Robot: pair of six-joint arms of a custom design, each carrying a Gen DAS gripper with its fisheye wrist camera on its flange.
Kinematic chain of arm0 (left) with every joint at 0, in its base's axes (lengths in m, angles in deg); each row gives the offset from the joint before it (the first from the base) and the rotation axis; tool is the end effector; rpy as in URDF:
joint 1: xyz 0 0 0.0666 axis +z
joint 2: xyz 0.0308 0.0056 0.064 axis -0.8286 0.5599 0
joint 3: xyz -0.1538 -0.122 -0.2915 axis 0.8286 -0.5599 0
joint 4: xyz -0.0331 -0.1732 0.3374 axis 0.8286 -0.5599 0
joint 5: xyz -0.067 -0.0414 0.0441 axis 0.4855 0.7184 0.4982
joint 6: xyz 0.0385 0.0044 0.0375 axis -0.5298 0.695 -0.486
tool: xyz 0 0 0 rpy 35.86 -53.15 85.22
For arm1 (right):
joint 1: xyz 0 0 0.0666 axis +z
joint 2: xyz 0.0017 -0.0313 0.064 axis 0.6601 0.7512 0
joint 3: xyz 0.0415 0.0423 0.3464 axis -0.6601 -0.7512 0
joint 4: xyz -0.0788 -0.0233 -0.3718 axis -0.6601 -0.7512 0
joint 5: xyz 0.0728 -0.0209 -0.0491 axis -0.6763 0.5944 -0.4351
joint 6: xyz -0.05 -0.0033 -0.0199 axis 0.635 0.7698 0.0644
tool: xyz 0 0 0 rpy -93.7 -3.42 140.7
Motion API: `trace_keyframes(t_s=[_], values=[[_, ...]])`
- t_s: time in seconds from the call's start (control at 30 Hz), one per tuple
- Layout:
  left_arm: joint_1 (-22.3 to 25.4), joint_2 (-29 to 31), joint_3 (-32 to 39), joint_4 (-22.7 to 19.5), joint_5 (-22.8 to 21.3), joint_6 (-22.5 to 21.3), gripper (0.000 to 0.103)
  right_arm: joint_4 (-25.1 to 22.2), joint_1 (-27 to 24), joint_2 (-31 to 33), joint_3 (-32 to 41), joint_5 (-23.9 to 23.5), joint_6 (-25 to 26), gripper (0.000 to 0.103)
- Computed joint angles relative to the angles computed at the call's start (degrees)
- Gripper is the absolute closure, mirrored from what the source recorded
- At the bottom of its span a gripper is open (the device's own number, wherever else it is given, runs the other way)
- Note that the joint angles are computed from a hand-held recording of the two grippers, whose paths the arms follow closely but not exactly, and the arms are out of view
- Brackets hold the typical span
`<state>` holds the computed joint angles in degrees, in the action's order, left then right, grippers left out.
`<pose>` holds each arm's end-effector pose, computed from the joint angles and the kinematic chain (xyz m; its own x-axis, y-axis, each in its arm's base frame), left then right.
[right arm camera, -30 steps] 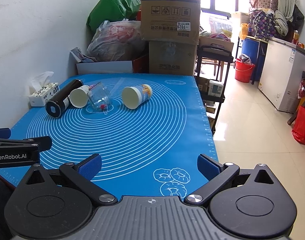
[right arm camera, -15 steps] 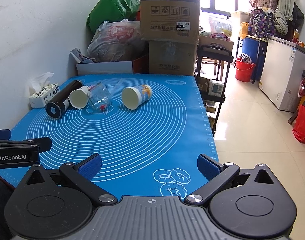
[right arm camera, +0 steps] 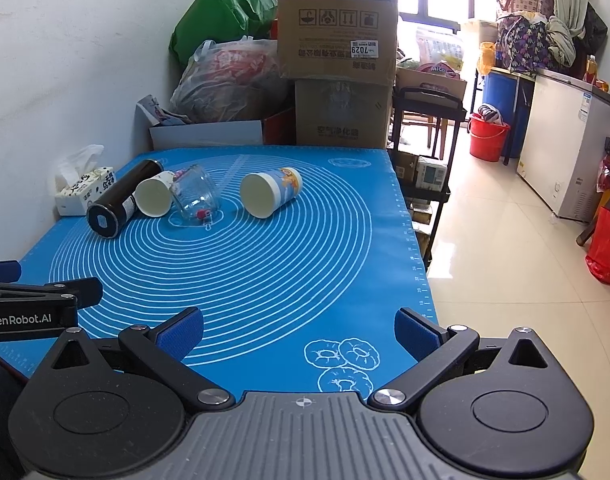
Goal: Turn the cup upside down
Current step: 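Reach the left gripper to the blue printed paper cup and grasp it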
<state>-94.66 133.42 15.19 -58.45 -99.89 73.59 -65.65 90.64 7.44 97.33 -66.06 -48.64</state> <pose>0.3016 -0.2106 0.3666 -0.5875 -0.1468 -0.7958 -0.3237 0.9439 0.0648 0.3509 0.3893 0.3599 -0.5753 -0.1909 -0.7953 -0.3744 0.9260 0.0485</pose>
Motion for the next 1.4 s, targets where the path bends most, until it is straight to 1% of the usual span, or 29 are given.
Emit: trace_keyframes(t_s=[0.13, 0.27, 0.37, 0.47, 0.6, 0.77, 0.87, 0.97, 1.07, 1.13, 1.27, 1.4], values=[[0.6, 0.6, 0.4, 0.8, 0.5, -1.2, 0.0, 0.3, -0.4, 0.3, 0.2, 0.5, -0.3, 0.0], [1.8, 1.7, 1.2, 2.1, 2.4, -2.8, 0.0, 0.5, -1.5, 1.3, 1.0, 0.6, -0.6, 0.0], [2.8, 3.0, 2.1, 3.5, 2.1, -5.3, 0.0, 0.9, -2.3, 2.2, 1.9, 0.8, 0.0, 0.0], [4.7, 5.0, 3.7, 6.4, 2.3, -9.5, 0.0, 1.1, -3.2, 3.5, 3.1, 0.6, 0.4, 0.0], [8.1, 9.4, 7.7, 10.6, 4.2, -17.0, 0.0, 0.7, -4.4, 5.8, 5.1, 0.1, 0.6, 0.0], [11.6, 17.2, 14.3, 16.0, 7.9, -27.7, 0.0, -0.2, -6.3, 9.2, 7.6, -0.2, 0.0, 0.0], [13.6, 22.6, 18.7, 18.1, 11.8, -31.0, 0.0, -0.5, -7.6, 10.9, 8.7, -0.7, -0.7, 0.0], [15.3, 29.3, 25.1, 18.0, 14.6, -34.4, 0.0, -0.7, -8.5, 12.5, 9.7, -1.0, -1.2, 0.0], [16.0, 35.3, 30.2, 19.4, 13.8, -38.2, 0.0, -0.8, -9.3, 13.7, 10.6, -1.6, -1.6, 0.0], [16.5, 39.3, 34.0, 18.6, 13.9, -39.8, 0.0, -1.1, -9.7, 14.7, 11.2, -2.1, -1.8, 0.0], [17.6, 45.1, 39.9, 15.8, 14.2, -41.2, 0.0, -1.4, -10.5, 16.4, 12.4, -3.4, -2.2, 0.0], [18.6, 48.9, 44.3, 13.1, 14.7, -40.2, 0.001, -1.4, -10.9, 17.6, 13.4, -4.4, -2.5, 0.0]])
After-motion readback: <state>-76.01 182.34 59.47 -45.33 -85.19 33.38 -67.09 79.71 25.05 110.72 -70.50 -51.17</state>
